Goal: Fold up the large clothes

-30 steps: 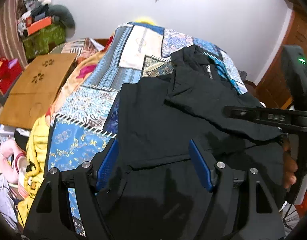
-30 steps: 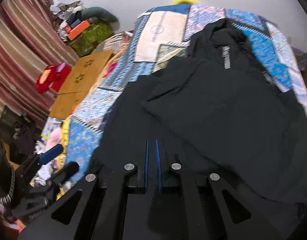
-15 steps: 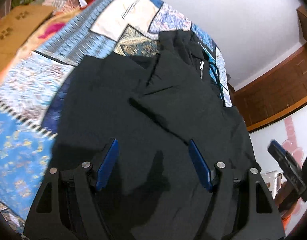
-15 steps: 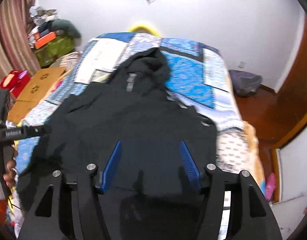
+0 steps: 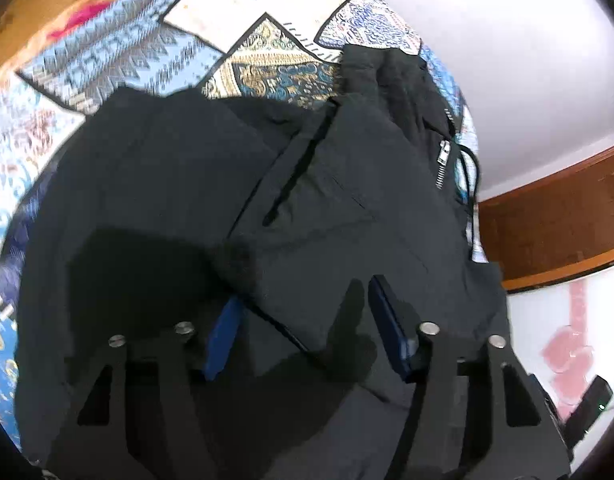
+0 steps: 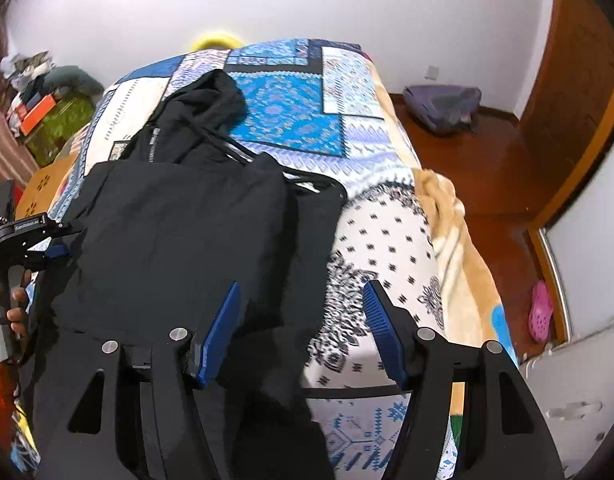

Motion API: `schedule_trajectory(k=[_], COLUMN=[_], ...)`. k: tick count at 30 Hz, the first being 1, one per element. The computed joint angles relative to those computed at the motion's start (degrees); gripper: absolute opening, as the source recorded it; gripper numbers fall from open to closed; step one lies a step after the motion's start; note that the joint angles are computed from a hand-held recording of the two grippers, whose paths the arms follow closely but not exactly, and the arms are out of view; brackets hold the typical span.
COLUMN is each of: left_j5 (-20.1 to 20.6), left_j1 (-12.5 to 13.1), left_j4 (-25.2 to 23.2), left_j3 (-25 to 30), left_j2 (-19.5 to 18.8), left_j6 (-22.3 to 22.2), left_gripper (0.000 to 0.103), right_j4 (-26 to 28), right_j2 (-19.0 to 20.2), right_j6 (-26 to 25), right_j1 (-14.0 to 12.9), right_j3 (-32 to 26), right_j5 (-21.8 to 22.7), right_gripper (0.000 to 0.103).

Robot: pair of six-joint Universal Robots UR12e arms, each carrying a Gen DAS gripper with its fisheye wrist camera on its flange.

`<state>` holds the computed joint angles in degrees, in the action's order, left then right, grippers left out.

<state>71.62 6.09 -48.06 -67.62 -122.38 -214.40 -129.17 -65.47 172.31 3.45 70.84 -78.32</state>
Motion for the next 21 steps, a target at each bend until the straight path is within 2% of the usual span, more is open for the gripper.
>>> schedule_trajectory(k=[1, 2, 4, 5, 7, 11, 14, 16, 19, 21], left_j5=[2.6, 3.9, 6.3, 6.8, 9.2, 14.5, 19.5, 19.7, 19.9, 20.5], left_j1=[-0.5, -0.8, -1.4, -1.5, -2.1, -3.3, -4.0, -3.6, -3.4, -3.3], left_j4=[-1.3, -1.8, -2.3, -1.7, -1.1, 4.3, 12.4, 17.7, 20.0, 19.7], left_j3=[1.2, 1.8, 2.9, 3.0, 3.4, 3.5, 1.3, -1.1, -3.3, -5.2], left_j2=[-0.4, -0.6, -0.8, -0.7, -0.3, 1.5, 4.0, 6.1, 7.8, 9.0], left_j6=[1.4, 2.6, 5.4, 6.5, 9.8, 15.7, 18.9, 18.8, 18.8, 19.7], left_gripper=[0.045, 0.031, 0.021, 0.010, 0.007, 0.004, 0.004, 0.004, 0.004, 0.004], right_j4=[0.2, 0.2, 0.3, 0.2, -0.2, -0.8, -0.7, -0.1, 2.5, 5.3], right_j2=[0.0, 0.0, 0.0, 0.0, 0.1, 0.4, 0.8, 1.0, 1.5, 1.8], right_j6=[0.3, 0.3, 0.5, 0.5, 0.6, 0.5, 0.7, 1.1, 1.0, 0.0], right_j1=[-0.1, -0.2, -0.3, -0.3, -0.3, -0.4, -0.3, -0.3, -0.1, 0.2], right_j3=[0.0, 0.1, 0.0, 0.0, -0.3, -1.1, -1.8, -2.2, -2.8, -3.0], right_j5=[-0.3, -0.4, -0.5, -0.5, -0.9, -1.5, -1.7, -1.0, -0.2, 0.6], right_gripper=[0.059, 0.059, 0.059, 0.059, 0.059, 0.059, 0.059, 0.059, 0.059, 0.059])
